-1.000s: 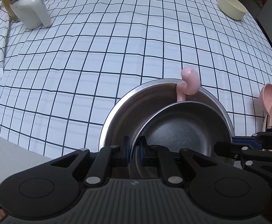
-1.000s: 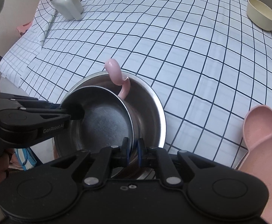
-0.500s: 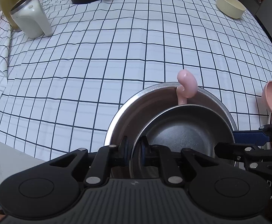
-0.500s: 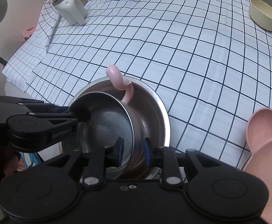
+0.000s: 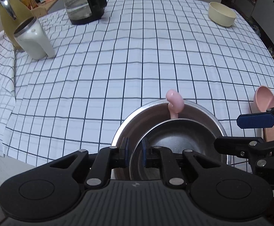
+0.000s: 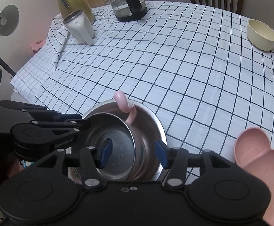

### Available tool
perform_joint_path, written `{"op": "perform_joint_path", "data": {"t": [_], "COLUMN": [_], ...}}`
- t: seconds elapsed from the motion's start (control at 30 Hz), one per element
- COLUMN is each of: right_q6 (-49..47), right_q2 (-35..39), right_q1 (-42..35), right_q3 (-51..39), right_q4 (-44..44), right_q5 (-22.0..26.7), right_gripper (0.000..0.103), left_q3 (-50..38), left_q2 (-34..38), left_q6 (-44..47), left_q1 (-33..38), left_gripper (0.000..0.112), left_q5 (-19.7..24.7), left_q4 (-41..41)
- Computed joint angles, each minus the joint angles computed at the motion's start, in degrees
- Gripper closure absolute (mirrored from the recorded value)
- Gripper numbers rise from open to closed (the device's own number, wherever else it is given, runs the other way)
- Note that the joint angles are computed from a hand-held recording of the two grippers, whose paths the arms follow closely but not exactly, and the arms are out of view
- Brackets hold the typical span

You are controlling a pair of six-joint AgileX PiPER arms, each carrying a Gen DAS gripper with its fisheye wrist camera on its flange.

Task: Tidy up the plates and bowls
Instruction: 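Lower the pot into the steel bowl and open both grippers, then move both grippers to the rim of the cream bowl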

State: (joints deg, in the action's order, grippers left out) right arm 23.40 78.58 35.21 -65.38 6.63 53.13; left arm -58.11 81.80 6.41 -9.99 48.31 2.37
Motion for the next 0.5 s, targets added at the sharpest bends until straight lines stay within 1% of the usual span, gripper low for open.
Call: {"op": "perform_joint_path", "data": {"t": [0.07, 0.3, 0.37, 0.4, 0.43, 0.47, 0.5], "right_q6": [-0.1, -2.1, -2.9, -3.6, -4.0, -4.4, -4.7], "right_q2": [-0.7, -3.8, -5.0, -5.5, -6.0, -6.4, -6.8], "right_q1": [-0.3, -2.9, -4.0, -4.8, -5.6, -6.6, -7.6], "right_q3": [0.1, -0.8, -1.2, -1.5, -1.8, -2.0, -2.4], "right_q4": [-0.1, -0.2, -0.7, -0.6, -0.8, -0.9, -1.0], "right_q5": [-0.2, 0.2, 0.4, 0.6, 0.7, 0.8, 0.9], "right_gripper": [0.048, 0.041, 0.039, 0.039, 0.038, 0.036, 0.033], "left_q3": [-0.4, -4.9, -6.5, -7.4, -8.4, -9.2, -10.1], "left_q2": [-1.1, -2.0, -1.4, -1.0, -0.6, -0.1, 0.4], "left_q6": [-0.6, -0.2, -0.1, -0.1, 0.0, 0.0, 0.0], "left_q1": [-0.7, -2.8, -3.9, -4.4, -4.8, -5.3, -6.0], "left_gripper": [0.1, 0.099, 0.096, 0.09, 0.081, 0.076, 0.061], "left_q5": [-0.3, 0.2, 0.0, -0.2, -0.4, -0.8, -1.5], "left_q4": [0.9, -0.9, -1.6, -2.1, -2.5, -2.9, -3.2]}}
